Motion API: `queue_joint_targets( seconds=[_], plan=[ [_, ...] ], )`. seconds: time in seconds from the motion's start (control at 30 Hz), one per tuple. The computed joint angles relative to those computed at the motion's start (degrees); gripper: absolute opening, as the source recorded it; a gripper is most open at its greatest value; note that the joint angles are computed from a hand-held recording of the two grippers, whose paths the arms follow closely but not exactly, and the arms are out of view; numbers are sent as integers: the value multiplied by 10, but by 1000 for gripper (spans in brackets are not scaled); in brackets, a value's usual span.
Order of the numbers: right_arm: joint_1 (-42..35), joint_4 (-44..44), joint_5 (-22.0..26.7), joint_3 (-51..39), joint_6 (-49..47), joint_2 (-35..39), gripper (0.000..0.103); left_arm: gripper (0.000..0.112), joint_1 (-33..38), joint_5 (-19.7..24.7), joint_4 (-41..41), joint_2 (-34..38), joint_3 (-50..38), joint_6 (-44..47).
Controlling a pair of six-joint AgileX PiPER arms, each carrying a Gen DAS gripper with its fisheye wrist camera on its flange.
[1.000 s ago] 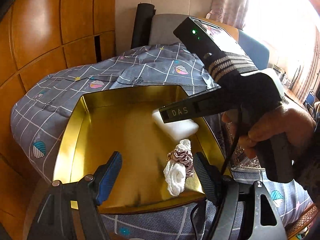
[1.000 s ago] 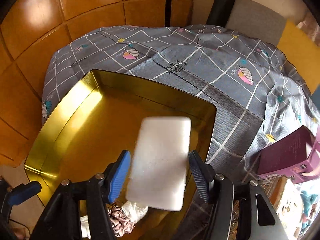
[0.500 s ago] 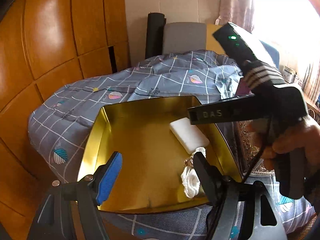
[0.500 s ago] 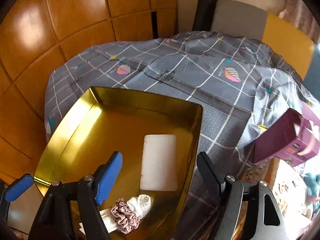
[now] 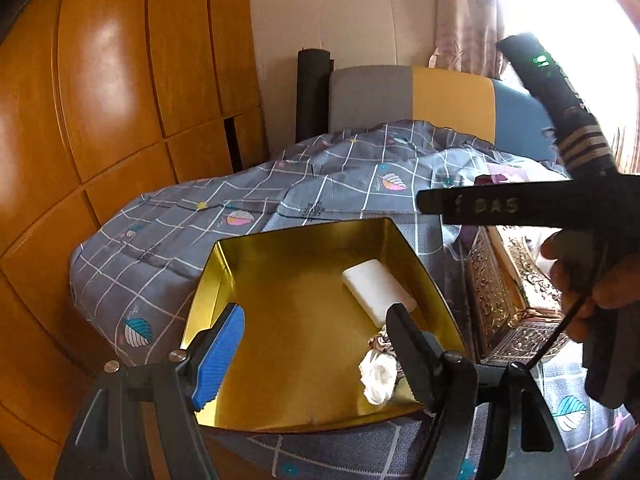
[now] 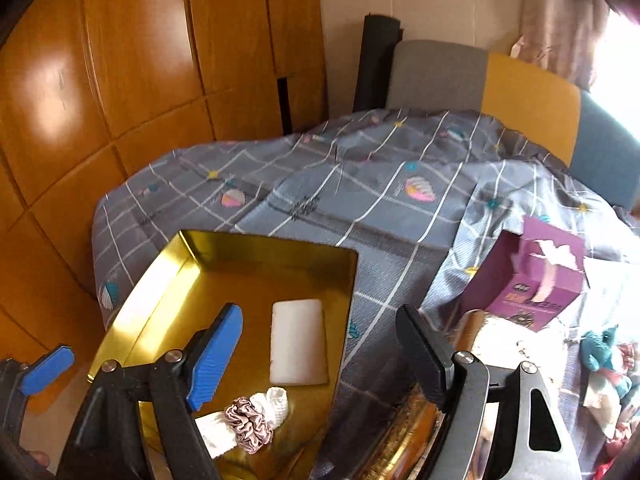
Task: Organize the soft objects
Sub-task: 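Move both tools back over the pile of soft items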
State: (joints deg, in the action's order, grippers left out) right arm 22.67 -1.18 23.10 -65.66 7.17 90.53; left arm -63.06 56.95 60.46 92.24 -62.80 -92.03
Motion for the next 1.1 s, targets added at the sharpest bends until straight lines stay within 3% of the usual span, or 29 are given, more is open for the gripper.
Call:
queue_joint_targets(
  seconds=[0.33, 0.67, 0.9, 1.1],
  plan=[
    [-89, 91, -11, 65, -99, -111, 82, 74, -28, 30, 5, 14, -36, 25],
    [-291, 273, 23, 117, -315, -202, 87, 74, -47, 39, -2, 46, -86, 65],
    [-476, 354, 55, 122, -447, -191, 87, 74, -59, 44, -5, 83, -144, 113],
    [-625, 388, 49, 94, -508, -118, 88, 74, -65, 17, 17, 97, -203, 158]
  ],
)
